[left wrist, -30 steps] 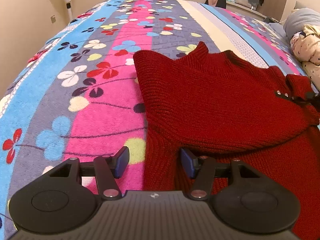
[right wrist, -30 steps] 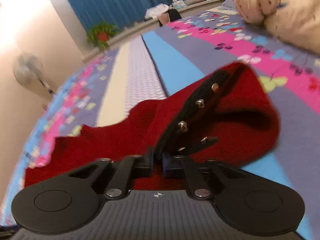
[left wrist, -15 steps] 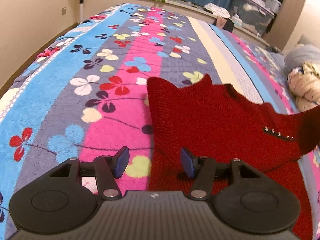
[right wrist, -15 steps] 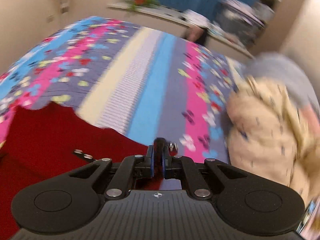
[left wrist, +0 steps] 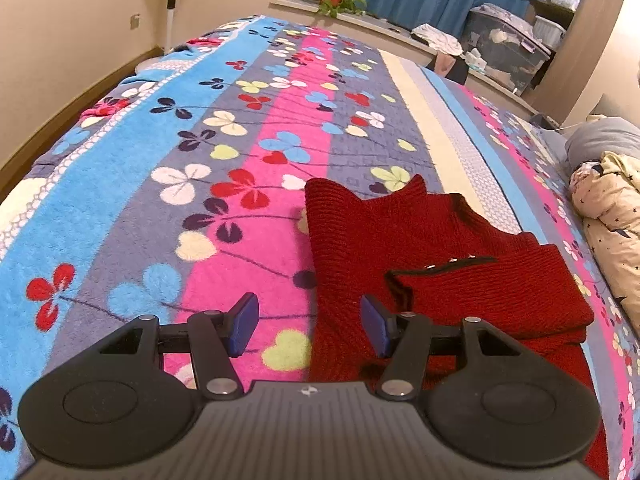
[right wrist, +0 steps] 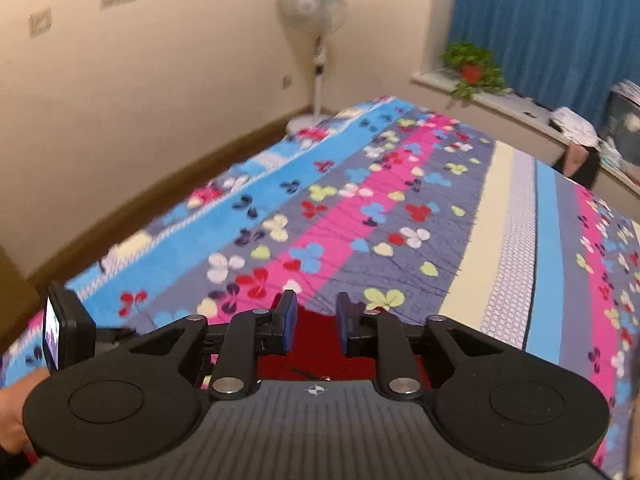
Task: Fold small clothes
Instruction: 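Grasp the sweater hem with the left tool and lift it toward the collar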
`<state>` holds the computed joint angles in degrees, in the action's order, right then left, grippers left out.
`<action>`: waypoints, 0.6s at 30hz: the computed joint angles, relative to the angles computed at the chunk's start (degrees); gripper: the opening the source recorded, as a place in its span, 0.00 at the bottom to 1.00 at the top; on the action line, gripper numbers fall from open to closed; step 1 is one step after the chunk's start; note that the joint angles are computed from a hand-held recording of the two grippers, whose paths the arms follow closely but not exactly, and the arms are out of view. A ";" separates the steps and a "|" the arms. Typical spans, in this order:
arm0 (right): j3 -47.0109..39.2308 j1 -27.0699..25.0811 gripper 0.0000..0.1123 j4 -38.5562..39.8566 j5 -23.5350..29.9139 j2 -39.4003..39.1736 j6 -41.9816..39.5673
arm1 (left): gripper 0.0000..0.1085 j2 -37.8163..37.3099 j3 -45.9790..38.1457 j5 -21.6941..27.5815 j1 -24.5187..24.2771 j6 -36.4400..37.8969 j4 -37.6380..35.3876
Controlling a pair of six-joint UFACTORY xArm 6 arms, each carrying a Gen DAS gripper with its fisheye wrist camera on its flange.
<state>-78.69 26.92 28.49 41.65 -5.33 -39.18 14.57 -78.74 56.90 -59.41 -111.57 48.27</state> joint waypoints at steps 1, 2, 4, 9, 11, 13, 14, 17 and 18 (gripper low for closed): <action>2.62 -1.04 0.26 1.52 -1.63 -1.69 -0.20 | 0.57 0.18 0.05 -0.75 0.06 -0.79 1.04; 5.48 -2.15 0.29 2.87 -3.49 -3.41 0.08 | 0.57 0.34 0.26 -1.70 0.09 -2.06 2.30; 14.00 -5.85 0.35 6.30 -7.29 -8.55 -0.87 | 0.56 1.06 0.72 -5.49 0.55 -6.41 6.25; 38.38 -15.98 0.38 9.21 -14.96 -18.21 0.28 | 0.47 6.11 -0.78 -15.65 2.41 -18.69 15.80; 46.92 -18.16 0.38 5.98 -17.73 -21.43 -0.75 | 0.48 9.61 -4.01 -15.21 2.38 -18.31 16.17; 54.94 -20.12 0.38 4.86 -20.24 -25.32 -5.65 | 0.59 13.13 -7.48 -13.67 2.39 -15.90 14.12; 57.44 -20.52 0.38 5.44 -21.53 -26.40 -7.55 | 0.59 14.44 -8.70 -13.03 2.43 -15.07 13.25; 63.54 -23.38 0.38 4.19 -22.71 -29.48 -7.94 | 0.60 17.76 -11.68 -12.12 2.45 -12.85 13.28; 64.13 -23.54 0.38 1.76 -22.50 -30.19 -5.25 | 0.60 18.76 -12.98 -11.13 2.23 -11.33 13.24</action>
<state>-14.57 3.38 30.24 19.15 -35.52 -44.43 33.33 -91.72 45.77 -57.18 -122.90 61.52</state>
